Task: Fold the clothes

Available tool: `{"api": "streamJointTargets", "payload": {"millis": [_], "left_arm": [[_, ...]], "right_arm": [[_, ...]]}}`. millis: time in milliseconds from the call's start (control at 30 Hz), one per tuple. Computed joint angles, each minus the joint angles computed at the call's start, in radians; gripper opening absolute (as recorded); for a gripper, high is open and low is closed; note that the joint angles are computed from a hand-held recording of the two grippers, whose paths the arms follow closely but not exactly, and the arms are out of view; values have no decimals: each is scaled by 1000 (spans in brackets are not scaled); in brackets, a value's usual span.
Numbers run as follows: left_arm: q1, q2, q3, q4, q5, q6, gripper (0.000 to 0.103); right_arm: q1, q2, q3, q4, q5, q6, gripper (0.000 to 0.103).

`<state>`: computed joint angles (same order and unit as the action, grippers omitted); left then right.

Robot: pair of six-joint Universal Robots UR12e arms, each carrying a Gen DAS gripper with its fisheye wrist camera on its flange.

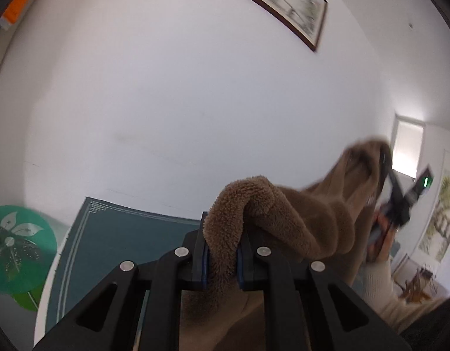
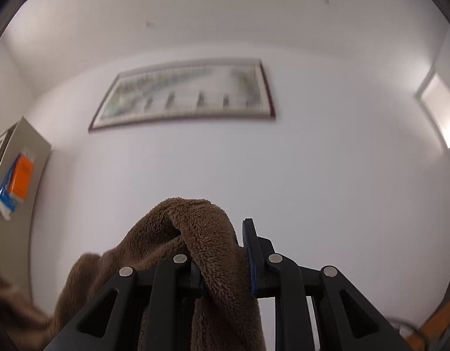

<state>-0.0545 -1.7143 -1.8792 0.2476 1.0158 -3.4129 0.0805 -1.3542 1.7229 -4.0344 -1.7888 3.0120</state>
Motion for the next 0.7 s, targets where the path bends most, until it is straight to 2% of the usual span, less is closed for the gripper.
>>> {"api": "streamJointTargets", "payload": {"millis": [133, 233, 267, 333, 367, 400, 500, 533, 600, 667, 700], "left_arm": [[-53, -9, -38, -2, 24, 64, 16], [-86, -42, -40, 1, -9, 86, 16], [-96, -50, -41, 1, -15, 93, 19], [-112, -68, -35, -24, -51, 120, 39], [-119, -74, -31, -31, -55, 132, 56], [-126, -81, -30, -15, -42, 140, 67], [-133, -96, -31, 51, -4, 136, 77], [-133, -99, -32, 86, 13, 125, 79], [-129, -104, -27, 121, 2, 124, 79], [-119, -113, -11, 136, -57, 94, 79], [-113, -119, -1, 144, -95, 74, 74]], "right_arm": [[39, -6, -65, -58, 5, -94, 21], [90, 3, -114, -75, -3, -179, 21], [111, 12, -134, -76, -6, -213, 21], [139, 29, -165, -86, -2, -265, 21], [146, 29, -166, -96, 4, -281, 21], [147, 29, -168, -105, 12, -291, 21], [162, 23, -165, -133, 17, -317, 21], [164, 19, -160, -138, 17, -319, 21], [163, 12, -154, -140, 16, -313, 21], [161, 6, -152, -128, 8, -304, 21], [159, 5, -151, -123, 2, -299, 21]]}}
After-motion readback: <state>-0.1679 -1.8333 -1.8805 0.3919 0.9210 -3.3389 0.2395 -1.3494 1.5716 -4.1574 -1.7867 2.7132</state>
